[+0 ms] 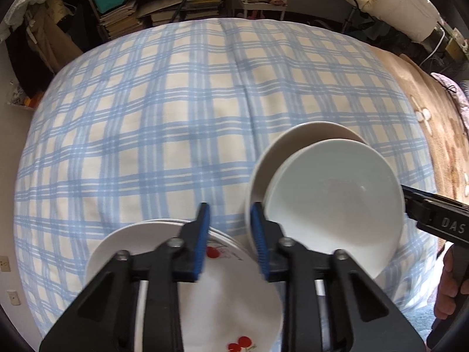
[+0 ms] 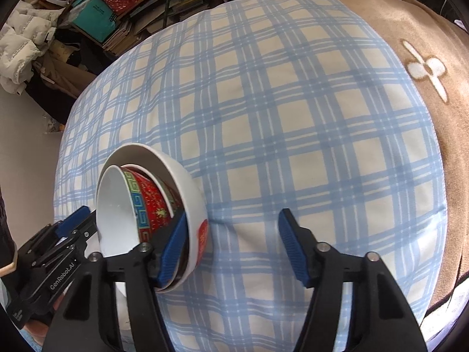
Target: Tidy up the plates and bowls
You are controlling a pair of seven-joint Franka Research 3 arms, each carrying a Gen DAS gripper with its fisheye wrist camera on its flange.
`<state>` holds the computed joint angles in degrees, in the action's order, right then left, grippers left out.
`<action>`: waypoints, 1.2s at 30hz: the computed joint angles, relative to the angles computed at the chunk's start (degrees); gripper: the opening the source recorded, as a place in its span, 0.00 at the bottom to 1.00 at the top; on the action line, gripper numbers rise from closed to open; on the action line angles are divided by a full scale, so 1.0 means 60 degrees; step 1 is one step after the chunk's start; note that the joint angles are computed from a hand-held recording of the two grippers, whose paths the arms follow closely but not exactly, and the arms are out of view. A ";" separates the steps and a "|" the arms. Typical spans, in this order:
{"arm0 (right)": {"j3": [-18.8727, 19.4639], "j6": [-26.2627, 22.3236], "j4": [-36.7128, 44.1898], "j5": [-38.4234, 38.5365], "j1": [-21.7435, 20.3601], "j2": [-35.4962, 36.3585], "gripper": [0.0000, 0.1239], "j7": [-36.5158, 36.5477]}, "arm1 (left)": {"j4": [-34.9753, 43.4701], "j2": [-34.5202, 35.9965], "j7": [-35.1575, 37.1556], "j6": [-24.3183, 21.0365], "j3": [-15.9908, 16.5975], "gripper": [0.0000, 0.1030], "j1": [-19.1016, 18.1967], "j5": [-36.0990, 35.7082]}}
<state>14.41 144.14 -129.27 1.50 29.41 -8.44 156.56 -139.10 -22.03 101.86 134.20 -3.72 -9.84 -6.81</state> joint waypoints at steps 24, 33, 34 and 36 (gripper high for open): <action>-0.0102 0.0513 0.0346 0.0428 0.0123 0.0448 0.12 -0.0264 | 0.0423 0.0567 0.0538 -0.0385 0.0187 0.08 0.0195 -0.1828; -0.0049 -0.0174 0.0839 -0.0714 0.0255 0.0637 0.09 0.0822 | 0.0540 0.0688 0.0357 -0.0549 0.0112 0.07 0.0297 -0.1723; -0.0040 -0.0144 0.0817 -0.0770 0.0259 0.0627 0.09 0.0953 | 0.0542 0.0684 0.0323 -0.0546 0.0084 0.07 0.0298 -0.1667; -0.0029 -0.0192 0.0850 -0.0858 0.0279 0.0636 0.09 0.1020 | 0.0552 0.0687 0.0299 -0.0567 0.0083 0.06 0.0284 -0.1664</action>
